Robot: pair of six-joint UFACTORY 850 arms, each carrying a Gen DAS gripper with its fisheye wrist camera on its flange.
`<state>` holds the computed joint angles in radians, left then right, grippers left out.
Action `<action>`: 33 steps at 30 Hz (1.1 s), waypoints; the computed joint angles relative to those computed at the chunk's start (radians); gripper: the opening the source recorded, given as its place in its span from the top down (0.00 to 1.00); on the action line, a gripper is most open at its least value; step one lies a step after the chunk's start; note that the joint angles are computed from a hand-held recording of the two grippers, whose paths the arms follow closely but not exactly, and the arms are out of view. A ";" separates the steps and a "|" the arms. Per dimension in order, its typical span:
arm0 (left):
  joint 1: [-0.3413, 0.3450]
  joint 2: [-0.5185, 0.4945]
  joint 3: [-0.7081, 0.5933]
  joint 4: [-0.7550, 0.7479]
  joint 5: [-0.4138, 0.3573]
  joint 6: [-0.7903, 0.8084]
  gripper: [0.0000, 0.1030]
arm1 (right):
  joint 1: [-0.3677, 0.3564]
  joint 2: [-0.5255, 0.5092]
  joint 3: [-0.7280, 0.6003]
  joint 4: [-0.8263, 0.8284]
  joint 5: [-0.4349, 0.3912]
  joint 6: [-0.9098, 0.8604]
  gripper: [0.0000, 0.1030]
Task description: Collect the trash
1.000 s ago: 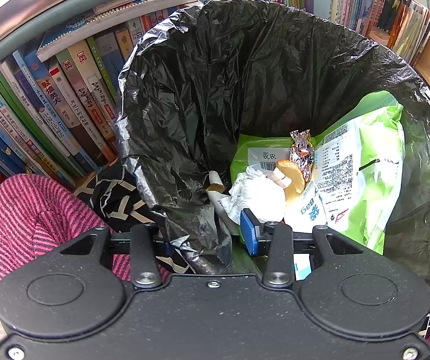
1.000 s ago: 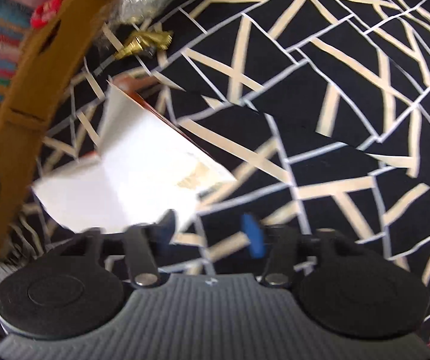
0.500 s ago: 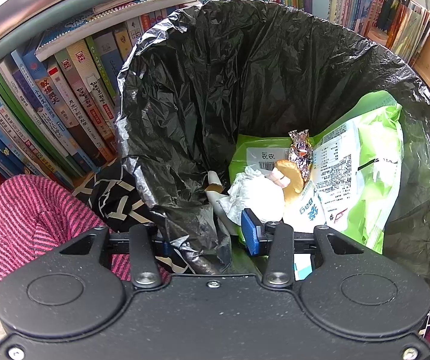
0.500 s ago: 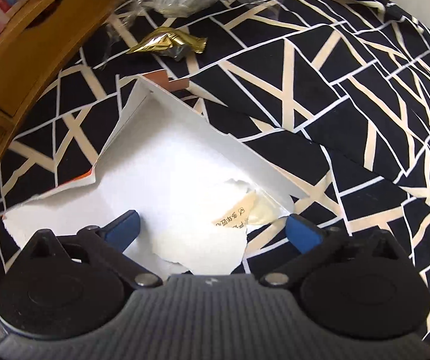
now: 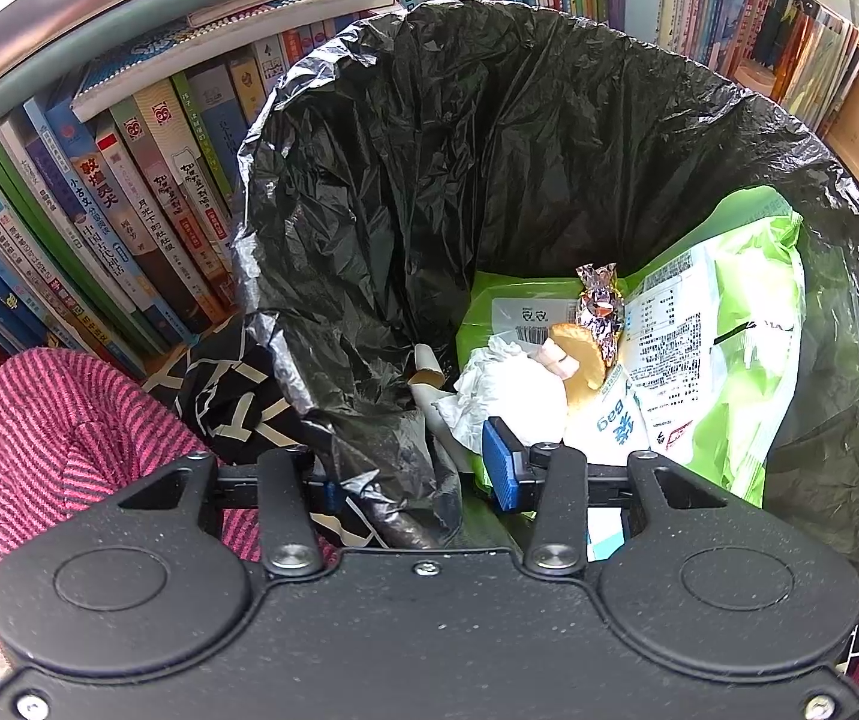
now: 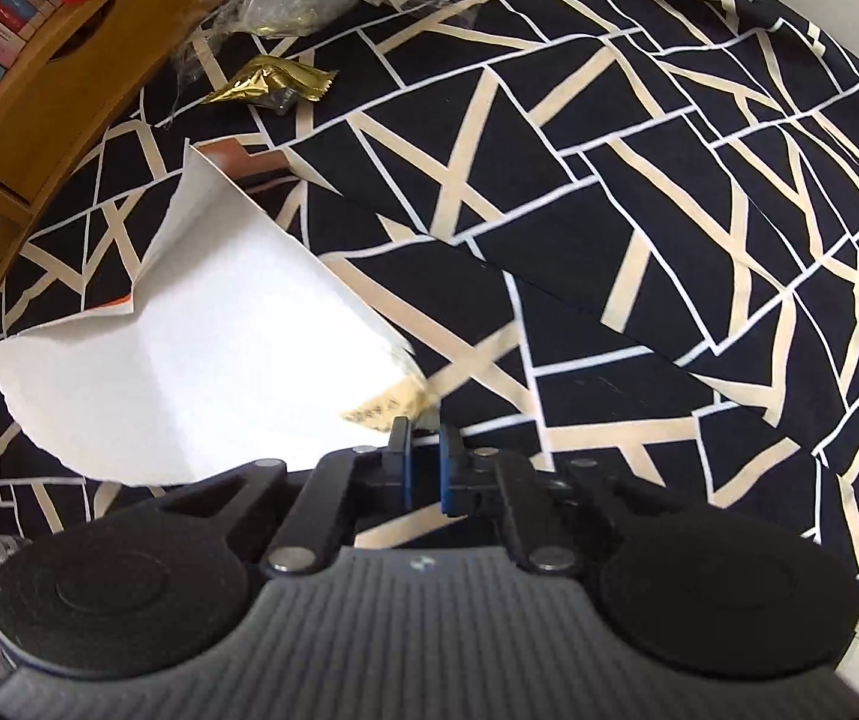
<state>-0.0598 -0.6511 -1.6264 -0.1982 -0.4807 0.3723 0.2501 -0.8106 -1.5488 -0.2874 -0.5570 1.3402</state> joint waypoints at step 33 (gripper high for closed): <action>-0.002 -0.002 -0.003 0.009 0.002 -0.009 0.60 | 0.052 0.063 0.095 -0.295 0.186 -0.062 0.85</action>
<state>-0.0614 -0.6531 -1.6293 -0.1887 -0.4788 0.3635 0.3019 -0.7474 -1.4535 -0.5820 -0.3712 1.2781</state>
